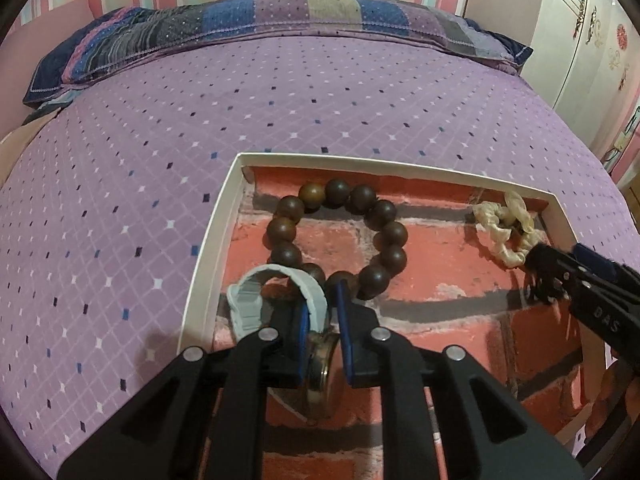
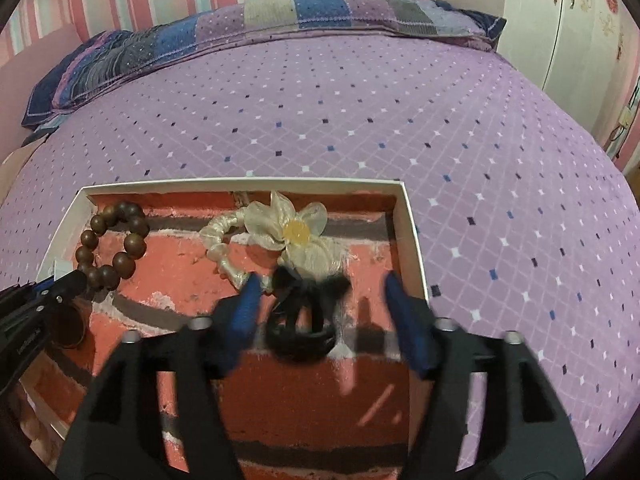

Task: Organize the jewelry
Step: 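Carry the watch and black hair tie into the tray and release them, then withdraw both open tools from the tray toward the remaining items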

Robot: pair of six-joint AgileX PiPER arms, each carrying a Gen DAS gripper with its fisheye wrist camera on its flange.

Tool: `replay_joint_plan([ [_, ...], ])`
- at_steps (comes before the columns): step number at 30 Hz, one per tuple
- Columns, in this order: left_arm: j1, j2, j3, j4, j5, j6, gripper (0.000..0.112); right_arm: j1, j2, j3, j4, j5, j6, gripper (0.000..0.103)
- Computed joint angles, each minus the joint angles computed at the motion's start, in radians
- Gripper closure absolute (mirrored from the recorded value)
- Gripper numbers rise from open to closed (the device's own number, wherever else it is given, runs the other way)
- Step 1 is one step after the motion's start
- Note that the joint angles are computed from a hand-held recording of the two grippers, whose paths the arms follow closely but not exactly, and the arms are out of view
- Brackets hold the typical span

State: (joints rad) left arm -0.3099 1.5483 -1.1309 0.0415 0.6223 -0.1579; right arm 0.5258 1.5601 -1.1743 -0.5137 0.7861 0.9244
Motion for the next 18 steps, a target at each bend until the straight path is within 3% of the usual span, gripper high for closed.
replay_joint_plan([
  [4, -0.004, -0.009, -0.003, 0.014, 0.012, -0.005, 0.091, 0.020, -0.014, 0.004, -0.045, 0.002, 0.015, 0.020],
  [6, -0.005, -0.041, 0.021, 0.026, -0.003, -0.012, 0.059, 0.031, -0.034, 0.017, -0.061, 0.003, 0.023, 0.017],
  [7, -0.006, -0.062, 0.036, 0.032, -0.015, -0.015, 0.054, 0.034, -0.048, 0.028, -0.067, -0.004, 0.027, 0.016],
  [13, 0.000, -0.140, 0.044, -0.014, 0.018, 0.033, 0.050, 0.023, -0.120, 0.057, -0.090, -0.020, 0.033, 0.015],
  [18, 0.007, -0.215, 0.023, -0.023, 0.065, 0.042, 0.043, 0.006, -0.178, 0.016, -0.061, 0.031, -0.025, 0.014],
])
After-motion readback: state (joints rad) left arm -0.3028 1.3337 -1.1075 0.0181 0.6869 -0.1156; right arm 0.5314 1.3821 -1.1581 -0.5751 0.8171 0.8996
